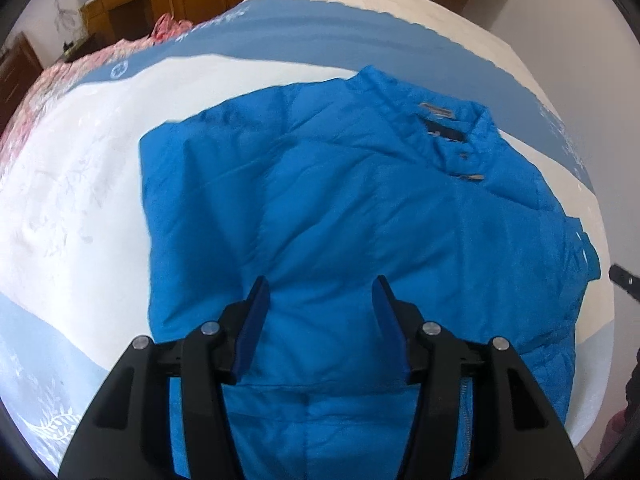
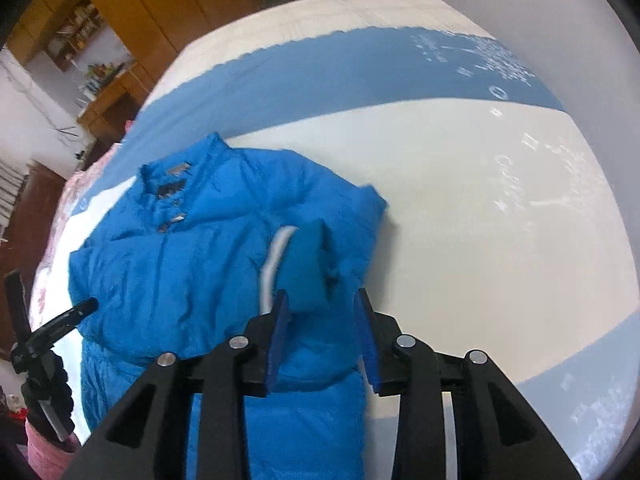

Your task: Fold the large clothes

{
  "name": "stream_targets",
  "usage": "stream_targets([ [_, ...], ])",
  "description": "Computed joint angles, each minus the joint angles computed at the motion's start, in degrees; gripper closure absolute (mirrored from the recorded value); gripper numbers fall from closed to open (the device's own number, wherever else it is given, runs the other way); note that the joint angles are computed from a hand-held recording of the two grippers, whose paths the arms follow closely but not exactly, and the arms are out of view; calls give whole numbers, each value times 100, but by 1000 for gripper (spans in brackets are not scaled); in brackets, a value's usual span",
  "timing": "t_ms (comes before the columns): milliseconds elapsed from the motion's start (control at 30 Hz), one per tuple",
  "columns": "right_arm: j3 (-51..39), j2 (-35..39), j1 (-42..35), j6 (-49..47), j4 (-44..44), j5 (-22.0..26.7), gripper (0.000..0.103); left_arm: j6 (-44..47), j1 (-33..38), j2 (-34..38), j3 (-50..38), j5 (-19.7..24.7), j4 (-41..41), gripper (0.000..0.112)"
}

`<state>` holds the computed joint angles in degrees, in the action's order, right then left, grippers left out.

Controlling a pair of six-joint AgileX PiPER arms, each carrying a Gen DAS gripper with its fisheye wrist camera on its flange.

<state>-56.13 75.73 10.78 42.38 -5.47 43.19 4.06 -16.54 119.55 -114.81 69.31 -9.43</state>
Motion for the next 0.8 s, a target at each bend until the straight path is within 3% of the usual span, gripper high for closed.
stream_targets([
  [167,-459,700,229,-236,20,-199,69,0,-260,27,68,-76,187,59],
  [300,-570,1195,324,-86,-198,-53,69,17,-267,119,205,-217,314,59],
  [533,121,1173,14,-596,470,-829,69,299,-45,235,195,-220,-46,59],
  [667,141,1204,221,-133,-45,-851,69,404,3,236,242,-250,-141,59],
  [800,31,1168,184,28,-14,-696,69,111,-56,187,147,-133,13,58],
])
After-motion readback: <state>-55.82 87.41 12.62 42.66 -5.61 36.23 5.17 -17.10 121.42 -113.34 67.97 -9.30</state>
